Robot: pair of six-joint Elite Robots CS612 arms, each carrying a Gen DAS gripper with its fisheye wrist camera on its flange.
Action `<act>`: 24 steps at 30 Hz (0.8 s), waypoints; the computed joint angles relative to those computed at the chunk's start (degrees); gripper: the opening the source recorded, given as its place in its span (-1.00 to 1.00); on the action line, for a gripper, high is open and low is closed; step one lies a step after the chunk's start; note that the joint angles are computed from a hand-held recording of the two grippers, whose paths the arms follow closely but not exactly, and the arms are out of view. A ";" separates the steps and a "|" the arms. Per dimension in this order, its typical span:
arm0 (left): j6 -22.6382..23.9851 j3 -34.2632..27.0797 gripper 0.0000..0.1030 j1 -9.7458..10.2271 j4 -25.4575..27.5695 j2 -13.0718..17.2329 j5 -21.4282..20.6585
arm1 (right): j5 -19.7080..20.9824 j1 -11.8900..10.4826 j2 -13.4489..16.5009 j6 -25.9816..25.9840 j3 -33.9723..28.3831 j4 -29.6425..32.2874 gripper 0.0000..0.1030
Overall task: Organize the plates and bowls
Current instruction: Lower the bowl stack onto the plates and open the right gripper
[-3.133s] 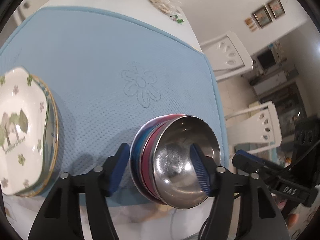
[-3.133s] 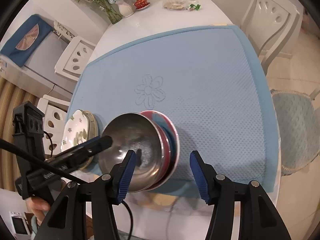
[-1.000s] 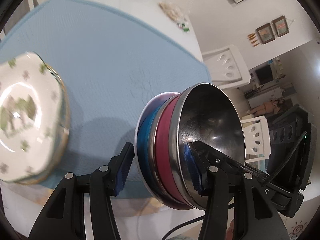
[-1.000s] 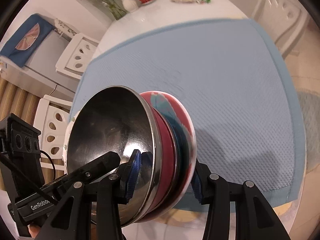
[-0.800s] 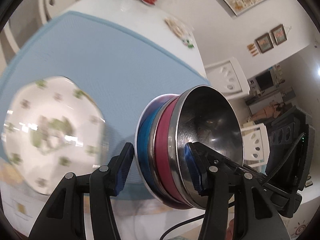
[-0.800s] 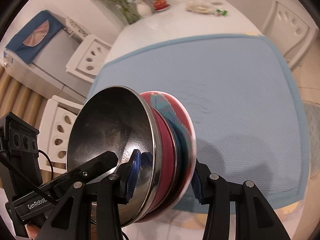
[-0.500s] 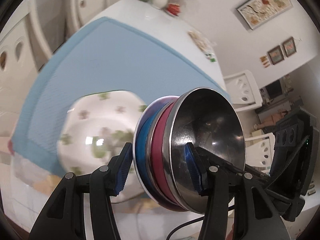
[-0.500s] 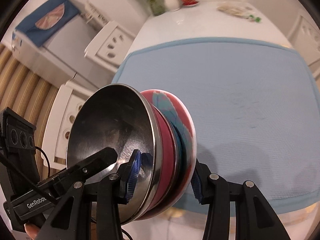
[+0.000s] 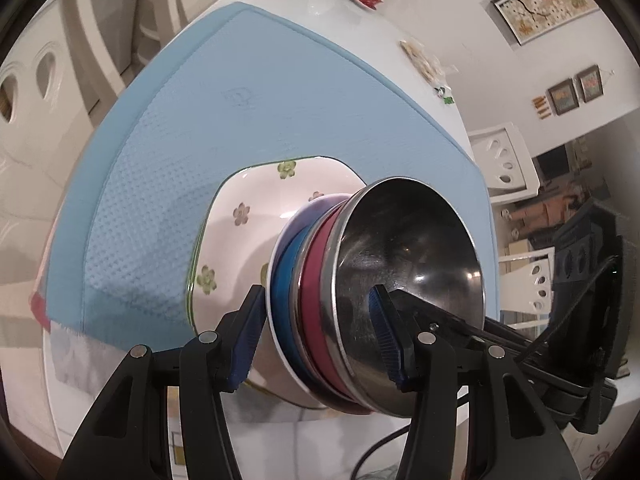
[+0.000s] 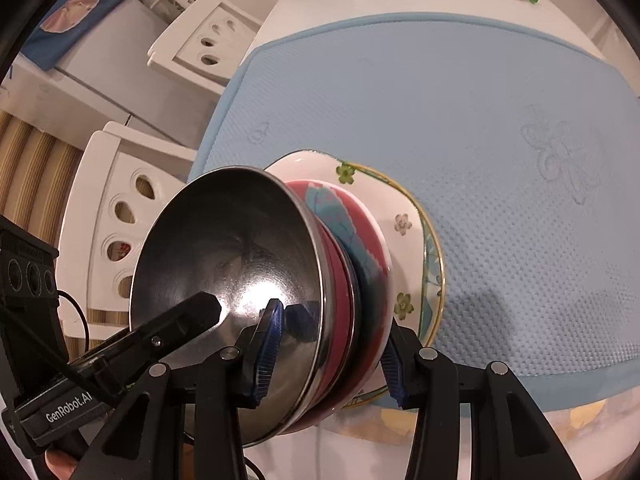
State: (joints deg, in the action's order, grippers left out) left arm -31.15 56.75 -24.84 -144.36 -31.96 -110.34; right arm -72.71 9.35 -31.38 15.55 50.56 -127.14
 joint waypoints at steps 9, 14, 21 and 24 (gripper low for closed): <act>2.19 -2.08 -0.06 1.00 -0.02 1.25 -0.82 | -2.01 0.53 1.74 1.63 -2.77 -0.39 -0.14; 3.41 1.03 -0.06 0.89 -4.19 -0.69 2.25 | -1.26 0.10 0.47 2.19 -0.38 -2.29 -0.14; 6.39 4.59 -0.06 -0.47 -6.54 -4.01 10.74 | -0.53 -0.45 -3.14 4.68 5.81 -7.21 -0.10; 8.81 5.29 -0.06 -1.54 -6.60 -5.14 15.36 | -2.36 -0.25 -4.76 3.50 8.05 -9.62 -0.10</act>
State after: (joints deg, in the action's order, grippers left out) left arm -22.35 62.05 -26.38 -150.96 -37.10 -94.98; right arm -75.07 9.10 -36.14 19.05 58.62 -136.76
